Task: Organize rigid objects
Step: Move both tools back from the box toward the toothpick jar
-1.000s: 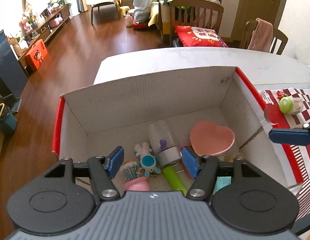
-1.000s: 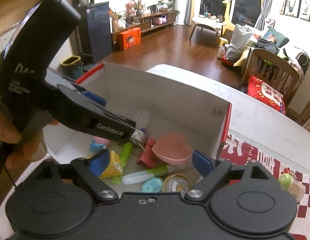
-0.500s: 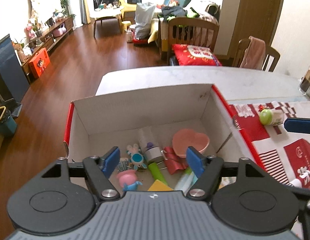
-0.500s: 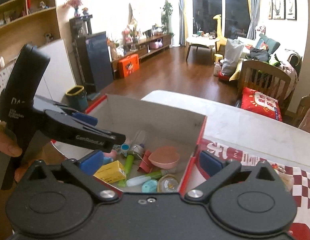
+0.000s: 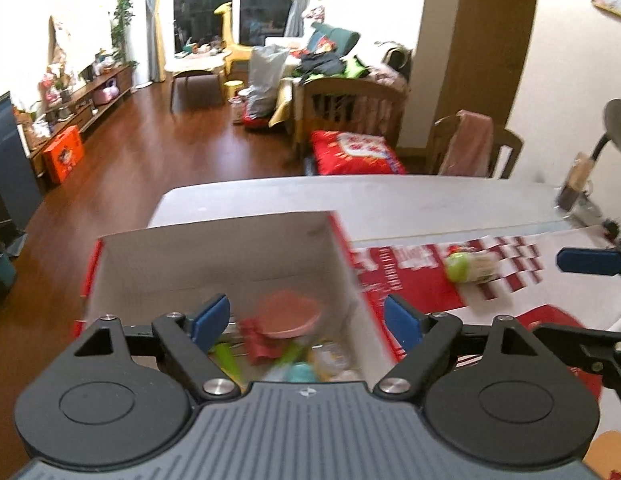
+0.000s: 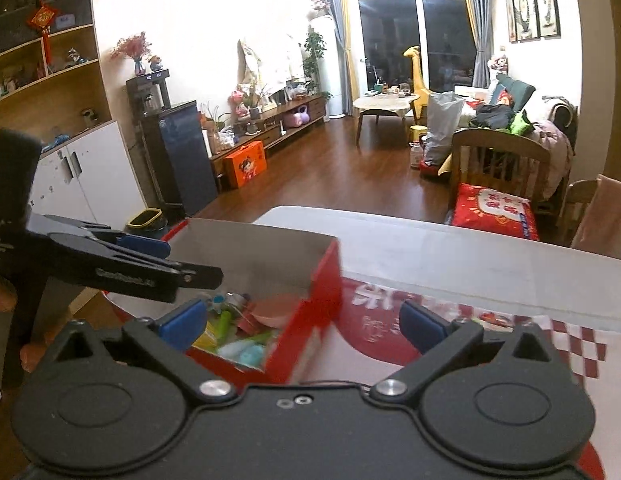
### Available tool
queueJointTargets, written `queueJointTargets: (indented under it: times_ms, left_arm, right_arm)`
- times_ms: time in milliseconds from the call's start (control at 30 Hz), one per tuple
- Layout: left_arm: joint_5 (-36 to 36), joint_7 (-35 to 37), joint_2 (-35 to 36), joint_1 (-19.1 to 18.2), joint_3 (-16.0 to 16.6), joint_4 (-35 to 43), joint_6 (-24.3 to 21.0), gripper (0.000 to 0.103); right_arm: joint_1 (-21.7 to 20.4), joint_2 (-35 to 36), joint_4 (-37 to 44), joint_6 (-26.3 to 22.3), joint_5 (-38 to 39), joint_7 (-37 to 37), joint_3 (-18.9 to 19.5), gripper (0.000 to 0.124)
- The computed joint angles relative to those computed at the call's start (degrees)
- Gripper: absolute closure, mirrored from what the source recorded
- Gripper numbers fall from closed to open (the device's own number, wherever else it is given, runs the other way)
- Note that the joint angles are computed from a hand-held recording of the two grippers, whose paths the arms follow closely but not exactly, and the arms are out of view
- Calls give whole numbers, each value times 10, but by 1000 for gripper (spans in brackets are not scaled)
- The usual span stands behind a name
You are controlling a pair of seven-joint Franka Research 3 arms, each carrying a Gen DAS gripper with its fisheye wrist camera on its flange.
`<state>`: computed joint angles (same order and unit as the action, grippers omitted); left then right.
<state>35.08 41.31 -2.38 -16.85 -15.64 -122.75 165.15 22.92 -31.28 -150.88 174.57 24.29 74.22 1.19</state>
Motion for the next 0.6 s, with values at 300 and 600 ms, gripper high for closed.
queueJointTargets:
  times_ms: [300,600]
  left_arm:
    - [105,-141,64,-41,-8,65,26,0]
    - [180,-204,189,-140,21,209,-48,0]
  right_arm:
    - [-25,-76,-54,-33,-2,-62,-57,21]
    - [-91,-74,-51,-59,4,-131,-102,21]
